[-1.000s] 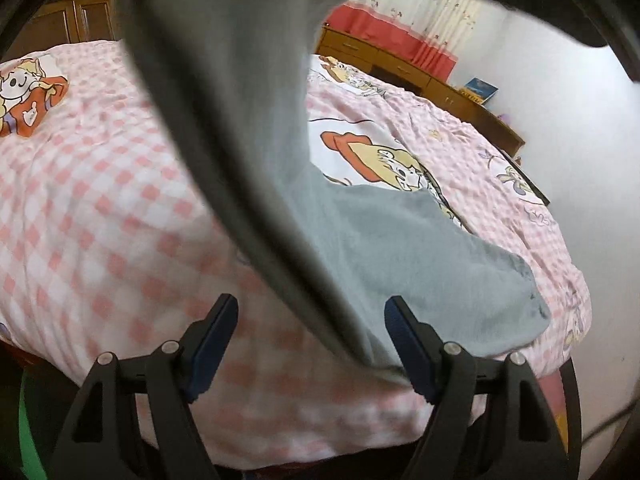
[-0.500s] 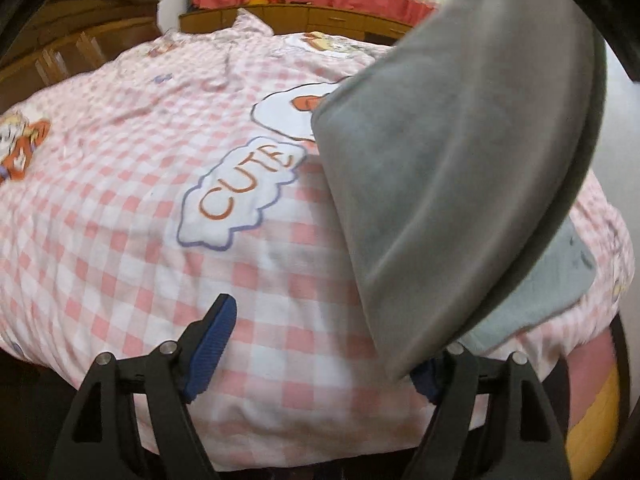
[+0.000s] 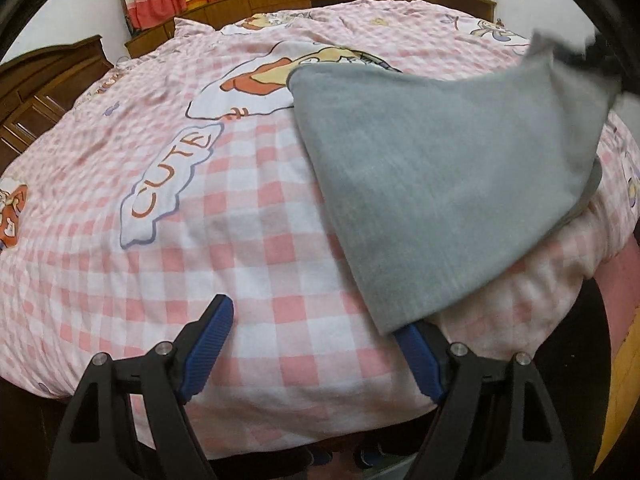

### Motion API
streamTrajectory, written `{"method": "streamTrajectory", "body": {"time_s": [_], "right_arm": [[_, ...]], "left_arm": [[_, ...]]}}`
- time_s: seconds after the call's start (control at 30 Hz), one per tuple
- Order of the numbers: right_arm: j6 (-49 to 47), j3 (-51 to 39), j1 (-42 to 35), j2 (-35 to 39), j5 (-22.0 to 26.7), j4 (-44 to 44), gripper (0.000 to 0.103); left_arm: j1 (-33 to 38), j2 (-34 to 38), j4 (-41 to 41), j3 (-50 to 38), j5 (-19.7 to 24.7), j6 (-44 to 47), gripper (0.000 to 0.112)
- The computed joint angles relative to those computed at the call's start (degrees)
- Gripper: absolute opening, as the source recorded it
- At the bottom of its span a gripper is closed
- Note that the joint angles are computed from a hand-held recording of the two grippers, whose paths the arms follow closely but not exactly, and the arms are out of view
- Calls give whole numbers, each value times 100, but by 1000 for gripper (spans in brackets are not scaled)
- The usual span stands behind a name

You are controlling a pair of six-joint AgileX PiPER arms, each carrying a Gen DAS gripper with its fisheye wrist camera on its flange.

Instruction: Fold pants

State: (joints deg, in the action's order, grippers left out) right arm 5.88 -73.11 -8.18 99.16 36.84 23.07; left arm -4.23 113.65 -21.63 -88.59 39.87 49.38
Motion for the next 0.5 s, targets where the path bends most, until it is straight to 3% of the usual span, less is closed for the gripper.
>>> {"method": "streamTrajectory", "body": {"time_s": [0.1,0.23,0.37,0.43,0.5], "right_arm": [[-654,430,-146,-78,-369,636,6],[-1167,704,-310,-220,-463,1310,9],[-1759,1168,-475,-599,-395,2312,32],[-2039,1361,-475,-783,-372,2622,33],[-1767,1442,-342,-951,-357,2214,34]], "left_arm": [[42,3,10,-47,193,-7,84],[155,68,-38,-347,669,156,84],[381,190,-146,-749,1278,186,84],[516,180,-271,-852,1417,254,84],[610,143,-338,-932,1433,300,84]]}}
